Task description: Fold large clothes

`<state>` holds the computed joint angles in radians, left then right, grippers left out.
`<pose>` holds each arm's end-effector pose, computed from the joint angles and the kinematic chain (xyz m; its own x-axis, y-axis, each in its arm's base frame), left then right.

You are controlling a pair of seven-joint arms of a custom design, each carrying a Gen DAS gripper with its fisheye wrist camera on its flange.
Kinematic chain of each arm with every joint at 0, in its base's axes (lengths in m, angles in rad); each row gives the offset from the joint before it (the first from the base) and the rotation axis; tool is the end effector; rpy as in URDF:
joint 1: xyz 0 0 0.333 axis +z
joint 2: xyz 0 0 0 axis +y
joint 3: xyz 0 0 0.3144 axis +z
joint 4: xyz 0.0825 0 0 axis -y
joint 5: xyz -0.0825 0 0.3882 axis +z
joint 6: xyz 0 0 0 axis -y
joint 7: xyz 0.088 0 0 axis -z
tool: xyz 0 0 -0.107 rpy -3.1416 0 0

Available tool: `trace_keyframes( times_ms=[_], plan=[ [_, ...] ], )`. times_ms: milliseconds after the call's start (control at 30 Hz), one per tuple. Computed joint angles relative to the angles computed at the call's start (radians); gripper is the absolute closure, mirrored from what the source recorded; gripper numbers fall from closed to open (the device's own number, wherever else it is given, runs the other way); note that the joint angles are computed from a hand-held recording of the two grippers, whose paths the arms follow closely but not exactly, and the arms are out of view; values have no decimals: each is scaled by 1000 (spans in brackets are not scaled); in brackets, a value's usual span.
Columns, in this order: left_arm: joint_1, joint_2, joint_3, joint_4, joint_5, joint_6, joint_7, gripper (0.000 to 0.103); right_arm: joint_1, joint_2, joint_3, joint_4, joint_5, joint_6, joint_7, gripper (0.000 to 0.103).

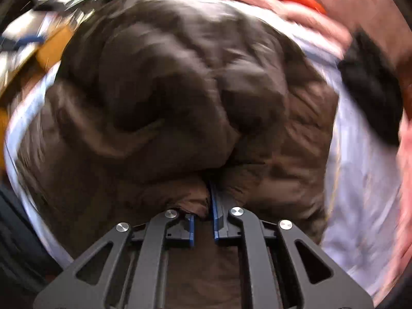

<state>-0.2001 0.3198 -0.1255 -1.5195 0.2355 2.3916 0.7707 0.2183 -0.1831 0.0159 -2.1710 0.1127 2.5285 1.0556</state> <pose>0.6716 -0.2114 0.5388 0.2865 -0.9280 0.2383 -0.7884 -0.3697 -0.4916 0.5281 0.1252 0.5288 0.5822 -0.7963 0.1644 -0.6506 -0.5775 -0.4932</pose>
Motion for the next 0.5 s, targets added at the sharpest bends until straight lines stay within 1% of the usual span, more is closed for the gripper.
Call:
trace_keyframes(
  times_ms=[33, 67, 100, 167, 233, 300, 333, 367, 400, 433, 467, 500],
  plan=[
    [3, 27, -10, 27, -20, -24, 25, 6, 9, -16, -5, -26, 21, 43, -41, 90],
    [4, 51, -22, 41, -47, -41, 45, 6, 19, -31, -13, -43, 49, 65, -76, 90],
    [11, 81, -30, 72, -80, -64, 68, 6, 40, -48, -30, -60, 107, 90, -142, 89],
    [18, 125, -32, 117, -125, -92, 81, 6, 97, -83, -82, -85, 257, 117, -323, 86],
    [28, 152, -30, 139, -166, -96, 80, 6, 111, -108, -91, -101, 309, 155, -414, 83],
    [34, 171, -28, 160, -194, -97, 75, 6, 123, -129, -103, -107, 337, 159, -496, 79],
    [34, 184, -25, 177, -198, -103, 76, 5, 122, -142, -100, -118, 336, 172, -523, 71],
    [33, 192, -23, 187, -198, -107, 79, 5, 122, -157, -96, -134, 326, 208, -557, 63],
    [28, 198, -18, 196, -192, -112, 75, 5, 136, -164, -103, -146, 325, 249, -593, 21],
    [22, 202, -13, 204, -185, -119, 67, 5, 186, -187, -138, -165, 384, 283, -697, 1],
    [18, 208, -8, 213, -177, -126, 60, 5, 245, -207, -190, -165, 458, 273, -807, 1],
    [22, 211, -11, 214, -185, -122, 62, 5, 270, -230, -209, -171, 491, 263, -848, 1]
  ],
)
